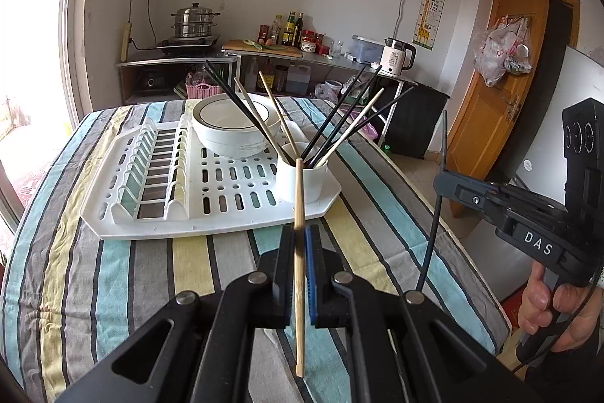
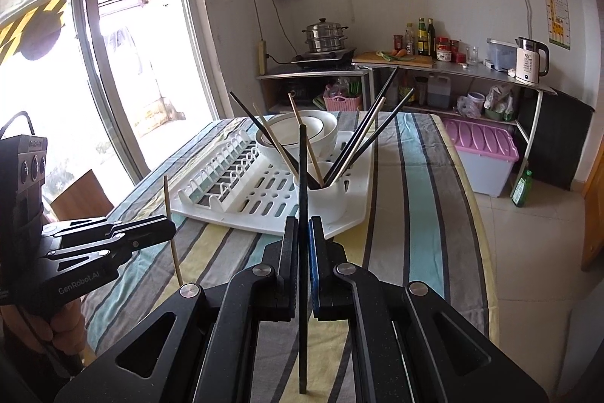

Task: Organize utensils
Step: 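Lift both wooden chopsticks upright and carry them over the white cup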

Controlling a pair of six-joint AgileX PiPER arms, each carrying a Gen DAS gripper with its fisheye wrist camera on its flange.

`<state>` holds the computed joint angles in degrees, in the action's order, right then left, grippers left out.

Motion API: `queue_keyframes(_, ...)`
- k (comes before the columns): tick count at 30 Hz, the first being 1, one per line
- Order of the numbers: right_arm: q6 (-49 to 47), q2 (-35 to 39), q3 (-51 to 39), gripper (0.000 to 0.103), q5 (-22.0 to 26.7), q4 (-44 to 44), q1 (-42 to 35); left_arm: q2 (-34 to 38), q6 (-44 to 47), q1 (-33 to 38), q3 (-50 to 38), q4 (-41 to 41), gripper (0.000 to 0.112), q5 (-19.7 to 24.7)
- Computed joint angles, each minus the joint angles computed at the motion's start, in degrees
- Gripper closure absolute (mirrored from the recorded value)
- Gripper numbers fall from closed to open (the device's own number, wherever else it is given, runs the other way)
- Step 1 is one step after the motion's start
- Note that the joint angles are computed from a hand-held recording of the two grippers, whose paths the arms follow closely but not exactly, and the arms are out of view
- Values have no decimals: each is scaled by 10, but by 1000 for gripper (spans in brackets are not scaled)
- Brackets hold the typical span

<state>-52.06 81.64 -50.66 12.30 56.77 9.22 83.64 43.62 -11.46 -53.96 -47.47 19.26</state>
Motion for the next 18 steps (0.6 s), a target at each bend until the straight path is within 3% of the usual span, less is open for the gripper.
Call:
queue_keyframes(13,19,-11,-11,98,-7,-15,-5,4,-10,2,-40,22,106,15)
queue_keyframes(18,76,0,-40,98,-8,-74,-2,25,-38,-5,-90,60,106,25)
